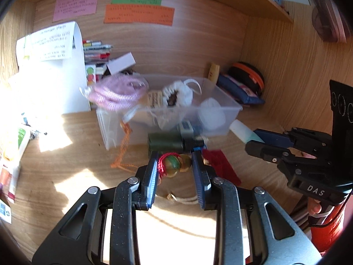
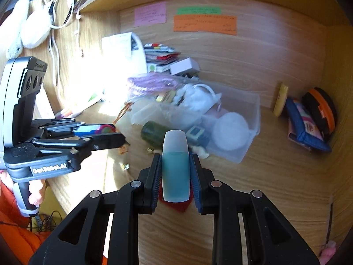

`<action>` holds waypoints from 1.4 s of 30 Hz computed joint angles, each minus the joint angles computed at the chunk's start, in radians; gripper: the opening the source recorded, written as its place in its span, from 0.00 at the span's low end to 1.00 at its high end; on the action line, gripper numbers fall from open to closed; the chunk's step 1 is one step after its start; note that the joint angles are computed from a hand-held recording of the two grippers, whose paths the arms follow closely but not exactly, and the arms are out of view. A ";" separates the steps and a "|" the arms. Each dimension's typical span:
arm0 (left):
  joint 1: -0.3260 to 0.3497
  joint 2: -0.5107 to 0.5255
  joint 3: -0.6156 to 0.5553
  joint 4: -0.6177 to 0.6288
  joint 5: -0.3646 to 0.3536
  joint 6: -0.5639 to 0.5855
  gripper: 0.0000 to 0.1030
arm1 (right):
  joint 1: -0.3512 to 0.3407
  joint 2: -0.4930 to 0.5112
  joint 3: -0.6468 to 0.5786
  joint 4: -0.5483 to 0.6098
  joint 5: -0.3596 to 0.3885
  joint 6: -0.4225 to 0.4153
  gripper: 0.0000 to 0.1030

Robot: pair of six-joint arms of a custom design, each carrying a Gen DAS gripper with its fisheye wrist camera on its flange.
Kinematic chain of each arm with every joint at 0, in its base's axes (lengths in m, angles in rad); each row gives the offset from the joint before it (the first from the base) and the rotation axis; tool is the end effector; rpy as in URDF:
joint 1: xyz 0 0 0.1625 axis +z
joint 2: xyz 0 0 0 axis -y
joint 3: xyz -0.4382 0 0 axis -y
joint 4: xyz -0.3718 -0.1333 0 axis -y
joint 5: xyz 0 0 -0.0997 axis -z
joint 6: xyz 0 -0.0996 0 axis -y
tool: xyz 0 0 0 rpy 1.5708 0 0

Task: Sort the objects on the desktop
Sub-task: 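Carry the bead ornament and blue bottle into the box and open both grippers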

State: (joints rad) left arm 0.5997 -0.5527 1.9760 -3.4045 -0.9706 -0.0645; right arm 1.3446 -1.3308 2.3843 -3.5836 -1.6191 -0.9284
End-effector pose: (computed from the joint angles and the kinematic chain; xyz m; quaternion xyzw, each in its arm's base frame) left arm -0.3485 -0.4679 -0.0108 0.3554 0.8672 -0.3124 0.1551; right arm 0.0295 -0.4447 0.2895 0.2946 -0.8366 0.3749 0.2697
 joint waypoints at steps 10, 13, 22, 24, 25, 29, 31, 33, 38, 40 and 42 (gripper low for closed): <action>0.017 -0.010 -0.062 -0.050 0.014 0.069 0.28 | 0.002 -0.014 -0.064 0.013 0.007 0.023 0.22; 0.026 -0.005 -0.097 -0.042 0.019 0.094 0.28 | 0.007 -0.007 -0.092 0.025 0.003 0.033 0.22; 0.049 0.017 -0.196 -0.008 -0.006 0.153 0.28 | 0.037 0.029 -0.185 0.074 -0.012 0.045 0.22; 0.056 0.022 -0.220 0.001 -0.017 0.168 0.28 | 0.043 0.038 -0.204 0.080 -0.013 0.047 0.22; 0.058 0.025 -0.229 0.003 -0.016 0.172 0.28 | 0.046 0.041 -0.211 0.083 -0.013 0.045 0.22; 0.077 0.038 -0.285 0.032 -0.032 0.185 0.28 | 0.062 0.058 -0.246 0.094 -0.017 0.030 0.22; 0.091 0.044 -0.311 0.053 -0.051 0.184 0.28 | 0.065 0.065 -0.262 0.106 -0.013 0.030 0.22; 0.101 0.054 -0.338 0.076 -0.055 0.181 0.28 | 0.067 0.078 -0.281 0.115 -0.014 0.038 0.22; 0.124 0.077 -0.393 0.138 -0.054 0.167 0.28 | 0.063 0.119 -0.335 0.179 -0.034 0.065 0.22; 0.136 0.085 -0.417 0.164 -0.055 0.157 0.28 | 0.060 0.138 -0.355 0.197 -0.047 0.069 0.22; 0.147 0.091 -0.429 0.182 -0.057 0.142 0.28 | 0.052 0.149 -0.369 0.220 -0.046 0.080 0.22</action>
